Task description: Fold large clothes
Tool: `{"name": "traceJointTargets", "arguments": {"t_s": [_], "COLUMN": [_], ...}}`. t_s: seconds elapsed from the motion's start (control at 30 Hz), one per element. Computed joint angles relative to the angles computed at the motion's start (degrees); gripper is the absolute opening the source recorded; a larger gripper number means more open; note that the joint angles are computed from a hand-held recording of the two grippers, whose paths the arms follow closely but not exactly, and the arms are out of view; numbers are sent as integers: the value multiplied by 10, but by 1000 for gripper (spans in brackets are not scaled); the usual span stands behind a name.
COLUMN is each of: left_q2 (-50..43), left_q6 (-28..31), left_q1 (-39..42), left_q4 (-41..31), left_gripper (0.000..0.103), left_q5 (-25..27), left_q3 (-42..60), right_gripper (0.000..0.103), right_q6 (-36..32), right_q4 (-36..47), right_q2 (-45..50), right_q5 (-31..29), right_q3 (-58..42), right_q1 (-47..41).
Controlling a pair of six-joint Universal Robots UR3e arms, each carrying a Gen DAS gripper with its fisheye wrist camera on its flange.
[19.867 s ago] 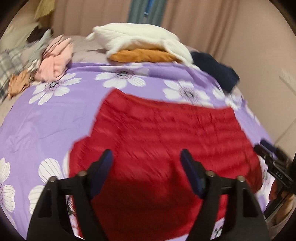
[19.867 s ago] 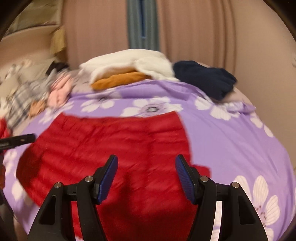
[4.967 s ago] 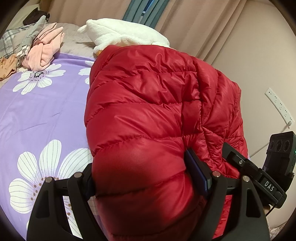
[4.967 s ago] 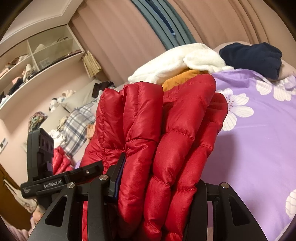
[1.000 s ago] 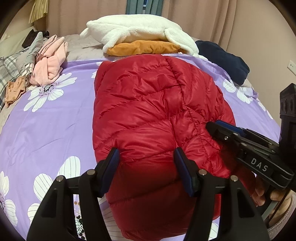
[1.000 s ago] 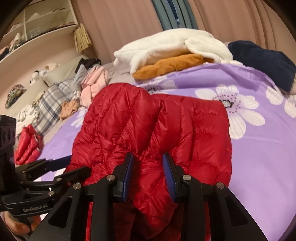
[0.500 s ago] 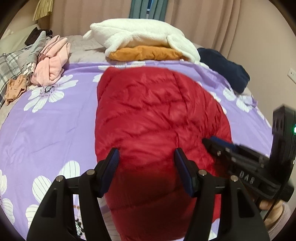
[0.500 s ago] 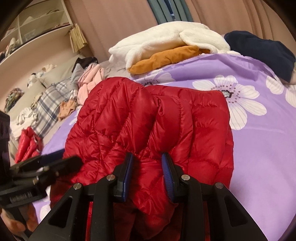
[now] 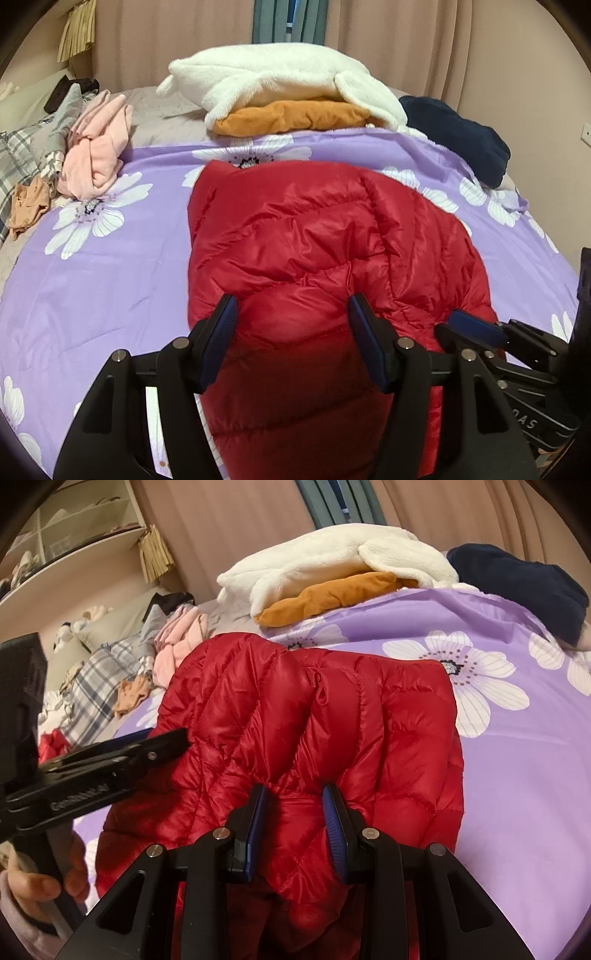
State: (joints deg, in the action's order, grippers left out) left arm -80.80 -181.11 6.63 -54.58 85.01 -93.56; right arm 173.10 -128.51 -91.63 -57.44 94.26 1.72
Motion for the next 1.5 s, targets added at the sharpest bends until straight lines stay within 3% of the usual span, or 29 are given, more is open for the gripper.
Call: {"name": "traceJointTargets", "arguments": {"t_s": [0.2,0.5,0.83,1.0,1.3,1.5], "left_q2": [0,-1,5,7,8,10], "left_q6": [-1,-8,-7,-4,-11,-15], "left_q1": [9,2,7,8,-3,-7], "left_q4": [8,-1,-7,-6,-3,-6], "left_gripper": [63,63,63,63,63,63], "left_q5": [-14,-5,-6,-8,0,5], "left_q3": [-17,-7,-6,-9,-12,-12], "right_gripper": [34,34,34,34,34,34], "right_q6": [15,29,-60,-60,-46,-71], "right_q4": [-26,3,29,22,-1,71], "right_q2": [0,-37,-132,-125,-113,-144], "right_q5": [-18,-20,10,-40,-17,-4], "right_q3": [12,2,48,70,116,79], "right_q1": [14,3,-8,20,4,-8]}}
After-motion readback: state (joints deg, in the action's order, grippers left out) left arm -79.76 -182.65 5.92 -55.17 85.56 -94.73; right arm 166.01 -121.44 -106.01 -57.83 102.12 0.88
